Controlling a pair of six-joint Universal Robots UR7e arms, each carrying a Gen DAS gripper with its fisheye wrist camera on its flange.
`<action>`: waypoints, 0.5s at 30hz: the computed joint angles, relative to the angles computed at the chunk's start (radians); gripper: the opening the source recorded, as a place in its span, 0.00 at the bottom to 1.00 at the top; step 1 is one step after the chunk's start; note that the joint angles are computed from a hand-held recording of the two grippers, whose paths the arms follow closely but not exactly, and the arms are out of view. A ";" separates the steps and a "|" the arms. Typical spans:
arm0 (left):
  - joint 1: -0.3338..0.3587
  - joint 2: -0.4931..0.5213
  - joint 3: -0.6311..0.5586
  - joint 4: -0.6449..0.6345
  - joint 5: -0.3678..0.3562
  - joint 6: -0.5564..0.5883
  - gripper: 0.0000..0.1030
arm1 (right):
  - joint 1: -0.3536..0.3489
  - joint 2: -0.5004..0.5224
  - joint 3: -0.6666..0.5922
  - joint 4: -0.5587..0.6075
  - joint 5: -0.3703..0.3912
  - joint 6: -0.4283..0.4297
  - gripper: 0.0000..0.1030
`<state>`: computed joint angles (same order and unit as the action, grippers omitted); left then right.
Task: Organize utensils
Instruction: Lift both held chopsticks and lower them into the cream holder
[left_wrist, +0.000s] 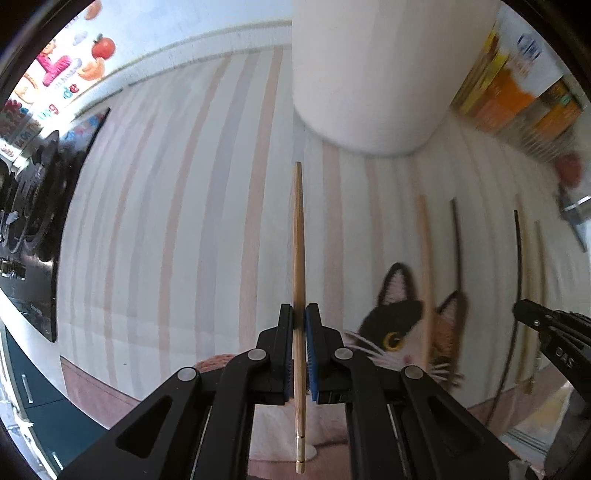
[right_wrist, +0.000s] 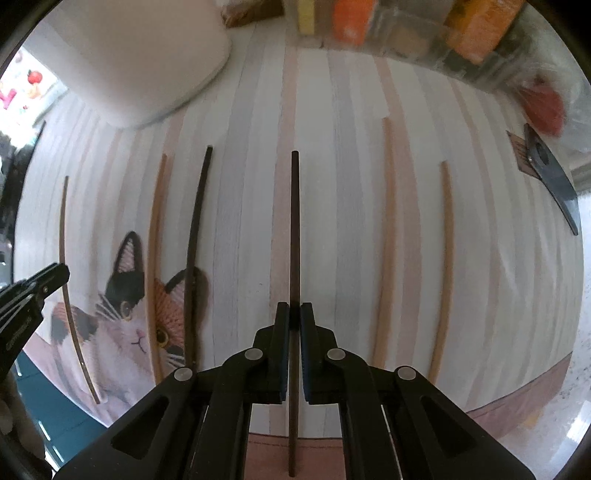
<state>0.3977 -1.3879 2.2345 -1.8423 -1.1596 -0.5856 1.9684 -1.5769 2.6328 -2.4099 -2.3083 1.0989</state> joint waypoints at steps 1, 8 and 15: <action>-0.007 -0.013 -0.006 0.001 0.001 -0.001 0.04 | 0.016 -0.016 0.000 0.006 -0.004 0.013 0.05; -0.046 -0.085 -0.060 -0.015 0.011 0.009 0.04 | 0.159 -0.108 -0.056 0.132 -0.089 0.094 0.05; -0.086 -0.111 -0.156 -0.120 0.091 0.040 0.04 | 0.301 -0.151 -0.185 0.275 -0.224 0.135 0.05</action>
<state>0.3116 -1.4990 2.0780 -1.9619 -1.0690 -0.5460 2.2693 -1.7279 2.4478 -2.1351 -2.5326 1.2344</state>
